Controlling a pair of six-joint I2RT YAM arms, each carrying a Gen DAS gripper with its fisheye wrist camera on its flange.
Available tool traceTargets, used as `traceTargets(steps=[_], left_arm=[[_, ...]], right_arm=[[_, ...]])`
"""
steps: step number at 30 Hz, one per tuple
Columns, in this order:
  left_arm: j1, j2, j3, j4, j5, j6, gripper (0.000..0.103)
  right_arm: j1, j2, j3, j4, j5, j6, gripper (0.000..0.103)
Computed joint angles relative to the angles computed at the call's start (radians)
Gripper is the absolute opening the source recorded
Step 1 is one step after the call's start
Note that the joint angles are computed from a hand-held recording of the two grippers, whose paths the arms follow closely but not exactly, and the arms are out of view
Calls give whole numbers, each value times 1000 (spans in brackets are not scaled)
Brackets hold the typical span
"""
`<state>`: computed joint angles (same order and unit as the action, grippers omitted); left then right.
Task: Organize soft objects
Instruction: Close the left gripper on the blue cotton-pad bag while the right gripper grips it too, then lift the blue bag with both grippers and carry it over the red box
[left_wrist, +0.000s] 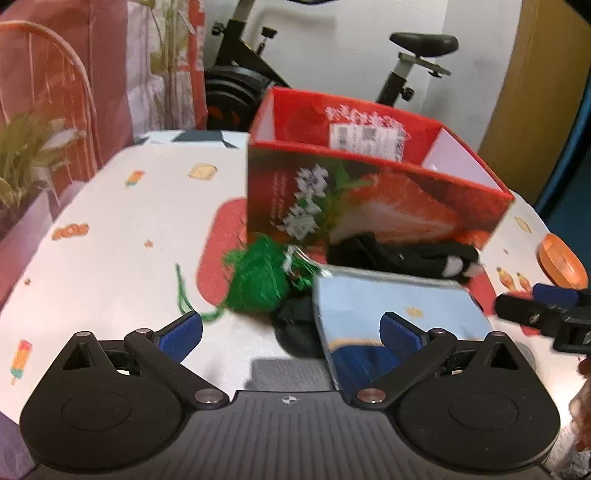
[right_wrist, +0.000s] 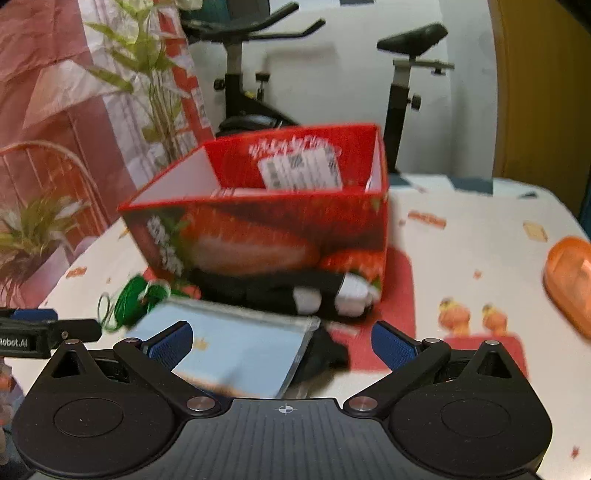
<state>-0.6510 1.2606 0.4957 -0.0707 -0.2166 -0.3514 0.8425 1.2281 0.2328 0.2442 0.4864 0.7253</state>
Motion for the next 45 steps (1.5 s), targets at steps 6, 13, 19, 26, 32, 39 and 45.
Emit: traceTargets(steps=[6,13,19,26,32,39,45], left_arm=[[-59,24,-30,26,14,-19,100],[-52,7,-93,113,83,-31,75],[-40,22,-95,136,157,-13,49],[-11,45,-96,140,216,-6,47],[12,50,-101,146,239,-24,55],[80,43,-102,121,328,-51,56],[34,46,-102,132,319,-31,52]], right_arm=[[68,77,-4,22,-15,68,102],[83,99,-12,58,-66,96,85],[68,116,-29,109,-133,97,72],[65,143,-30,143,-173,79,61],[69,157,-22,137,-176,69,61],[68,138,-36,141,-185,51,46],[104,136,-10,95,-148,29,38]])
